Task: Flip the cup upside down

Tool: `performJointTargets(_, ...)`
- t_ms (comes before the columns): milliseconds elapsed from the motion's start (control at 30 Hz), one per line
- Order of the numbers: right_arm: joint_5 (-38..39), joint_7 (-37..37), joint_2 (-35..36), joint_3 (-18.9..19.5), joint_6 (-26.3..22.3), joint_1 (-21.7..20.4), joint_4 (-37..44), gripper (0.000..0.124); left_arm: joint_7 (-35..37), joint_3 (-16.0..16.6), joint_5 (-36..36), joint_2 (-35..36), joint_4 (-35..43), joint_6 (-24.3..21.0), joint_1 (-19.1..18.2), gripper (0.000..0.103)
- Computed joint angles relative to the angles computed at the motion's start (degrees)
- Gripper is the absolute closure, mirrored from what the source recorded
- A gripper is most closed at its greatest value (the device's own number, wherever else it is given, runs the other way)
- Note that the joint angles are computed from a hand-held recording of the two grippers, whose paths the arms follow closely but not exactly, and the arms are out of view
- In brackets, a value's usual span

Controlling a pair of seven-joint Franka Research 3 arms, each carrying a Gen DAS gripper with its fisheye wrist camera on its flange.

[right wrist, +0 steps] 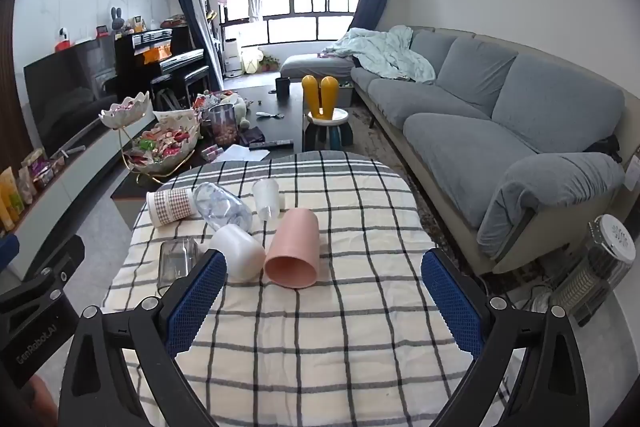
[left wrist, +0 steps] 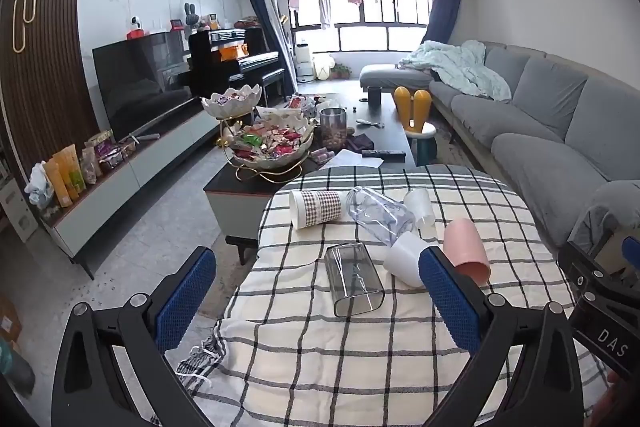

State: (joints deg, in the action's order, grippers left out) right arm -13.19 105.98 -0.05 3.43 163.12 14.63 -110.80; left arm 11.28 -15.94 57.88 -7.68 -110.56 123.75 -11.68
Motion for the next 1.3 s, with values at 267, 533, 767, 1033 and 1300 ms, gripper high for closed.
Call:
performJointTargets(267,-0.2,0.2,0.0,0.0,0.4,0.0,-0.1,0.025,0.0,0.1,0.0,-0.1,-0.2,0.4,0.1,0.0)
performJointTargets(533,0.2,0.0,0.0,0.0,0.2,0.0,-0.1,0.026,-0.1,0.1,-0.5,-0.1,-0.1,0.9,0.1,0.0)
performJointTargets(767,0.5,-0.2,0.0,0.0,0.1,0.0,-0.1,0.026,0.4,0.1,-0.8,-0.4,-0.4,1.4,0.3,0.0)
performJointTargets(1033,0.8,-0.4,0.0,0.0,0.0,0.1,-0.1,0.025,-0.1,0.1,-0.9,-0.8,-0.9,2.2,0.5,0.0)
performJointTargets(1300,1.3,-0.7,0.1,0.0,-0.1,0.1,0.0,0.025,-0.1,0.0,-0.9,-0.7,-0.9,2.2,0.5,0.0)
